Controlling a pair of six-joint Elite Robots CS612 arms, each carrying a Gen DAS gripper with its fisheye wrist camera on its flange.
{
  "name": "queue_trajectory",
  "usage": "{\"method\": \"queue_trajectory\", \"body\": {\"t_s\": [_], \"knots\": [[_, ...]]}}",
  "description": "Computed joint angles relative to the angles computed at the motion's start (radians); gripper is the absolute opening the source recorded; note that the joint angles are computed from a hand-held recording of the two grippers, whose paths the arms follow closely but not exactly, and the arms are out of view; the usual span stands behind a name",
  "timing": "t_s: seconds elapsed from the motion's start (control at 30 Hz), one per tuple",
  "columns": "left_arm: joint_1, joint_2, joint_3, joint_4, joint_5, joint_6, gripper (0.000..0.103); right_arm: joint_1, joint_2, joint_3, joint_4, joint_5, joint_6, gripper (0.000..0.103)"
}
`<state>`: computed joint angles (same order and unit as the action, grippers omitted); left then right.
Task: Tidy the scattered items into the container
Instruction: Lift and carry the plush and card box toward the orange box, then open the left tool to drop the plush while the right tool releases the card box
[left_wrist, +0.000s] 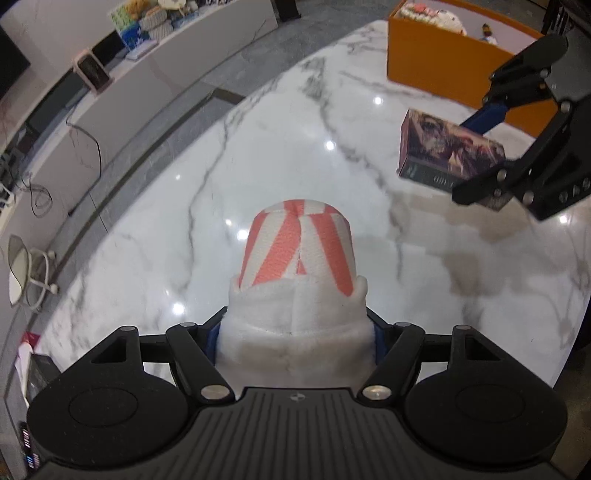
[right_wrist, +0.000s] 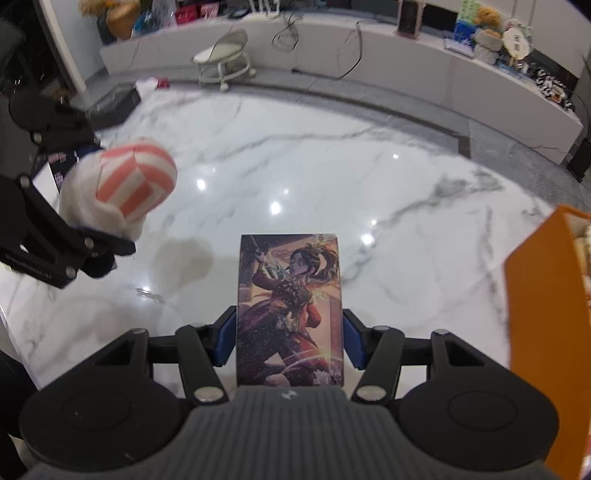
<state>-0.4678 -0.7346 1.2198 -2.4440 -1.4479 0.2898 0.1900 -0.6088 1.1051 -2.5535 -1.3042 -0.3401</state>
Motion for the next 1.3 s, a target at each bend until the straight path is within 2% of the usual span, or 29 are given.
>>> {"method": "queue_trajectory", "body": {"t_s": [0.07,0.33,0.53,0.73,1.03,1.17,1.3], "knots": [[-0.008,-0.008,0.0,-0.012,0.003,0.006,0.084,-0.012,-0.019,0.023,-0.024,-0.005,0.002,0.06],[-0.046,0.035,-0.098,-0.011,0.0,0.053,0.084,-0.069,-0.096,0.12,-0.134,-0.059,0.027,0.06],[-0.074,0.097,-0.238,0.006,-0.047,0.084,0.084,-0.12,-0.147,0.183,-0.214,-0.093,0.051,0.06],[-0.108,0.17,-0.401,0.02,-0.115,0.09,0.084,-0.165,-0.171,0.218,-0.267,-0.141,0.09,0.06],[-0.145,0.302,-0.65,0.061,-0.225,0.047,0.084,-0.206,-0.165,0.237,-0.275,-0.173,0.124,0.06],[-0.156,0.382,-0.776,0.08,-0.253,0.007,0.084,-0.219,-0.159,0.24,-0.278,-0.173,0.132,0.06],[-0.166,0.472,-0.93,0.155,-0.277,-0.012,0.084,-0.23,-0.147,0.227,-0.281,-0.174,0.141,0.06]]}}
